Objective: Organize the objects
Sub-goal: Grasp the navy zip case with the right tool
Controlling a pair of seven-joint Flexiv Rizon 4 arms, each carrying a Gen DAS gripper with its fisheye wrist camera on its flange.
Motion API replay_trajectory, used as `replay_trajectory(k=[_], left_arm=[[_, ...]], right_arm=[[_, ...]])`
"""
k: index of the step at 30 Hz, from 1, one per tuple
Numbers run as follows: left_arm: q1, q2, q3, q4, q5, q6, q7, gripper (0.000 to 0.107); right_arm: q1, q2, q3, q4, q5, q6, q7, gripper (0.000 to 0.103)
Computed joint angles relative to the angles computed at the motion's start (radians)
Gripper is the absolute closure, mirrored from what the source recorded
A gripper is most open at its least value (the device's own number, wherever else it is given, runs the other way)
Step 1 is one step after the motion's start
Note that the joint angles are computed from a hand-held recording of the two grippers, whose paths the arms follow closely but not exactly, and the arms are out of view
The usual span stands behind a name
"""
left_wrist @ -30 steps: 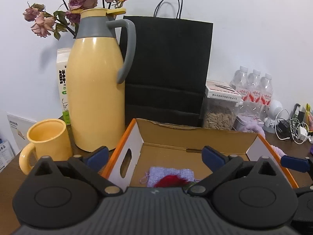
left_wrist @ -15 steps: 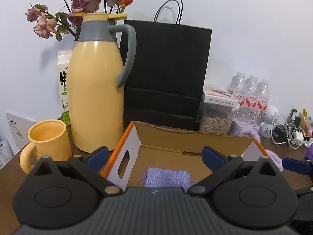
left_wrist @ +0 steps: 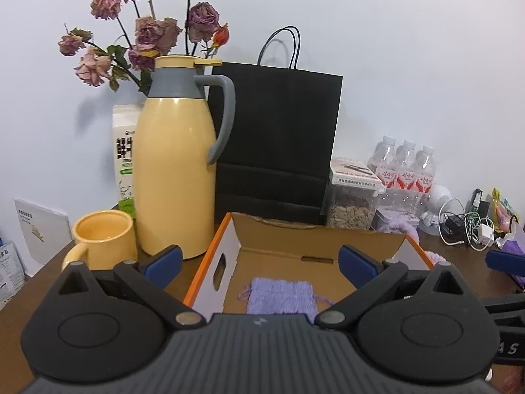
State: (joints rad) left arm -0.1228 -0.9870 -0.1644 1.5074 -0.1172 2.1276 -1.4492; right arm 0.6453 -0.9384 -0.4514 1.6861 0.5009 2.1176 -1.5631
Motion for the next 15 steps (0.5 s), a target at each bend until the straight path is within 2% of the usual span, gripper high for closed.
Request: replay_trajectory(k=[3,7,15], left_arm=[[0.014,0.029,0.001,0.061,0.026,0.028,-0.005,0.004],[0.027,0.062,0.014,0.136,0.05,0.064,-0.005,0.004],[0.043,0.107,0.04,0.266,0.059,0.103,0.005,0.004]], right_arm=[[0.018,0.025,0.005,0.059,0.009,0.036,-0.026,0.0],[0.008,0.069,0.059,0.142,0.01,0.098,-0.074,0.0],[0.005,0.12,0.125,0.255,0.09,0.151,-0.162,0.0]])
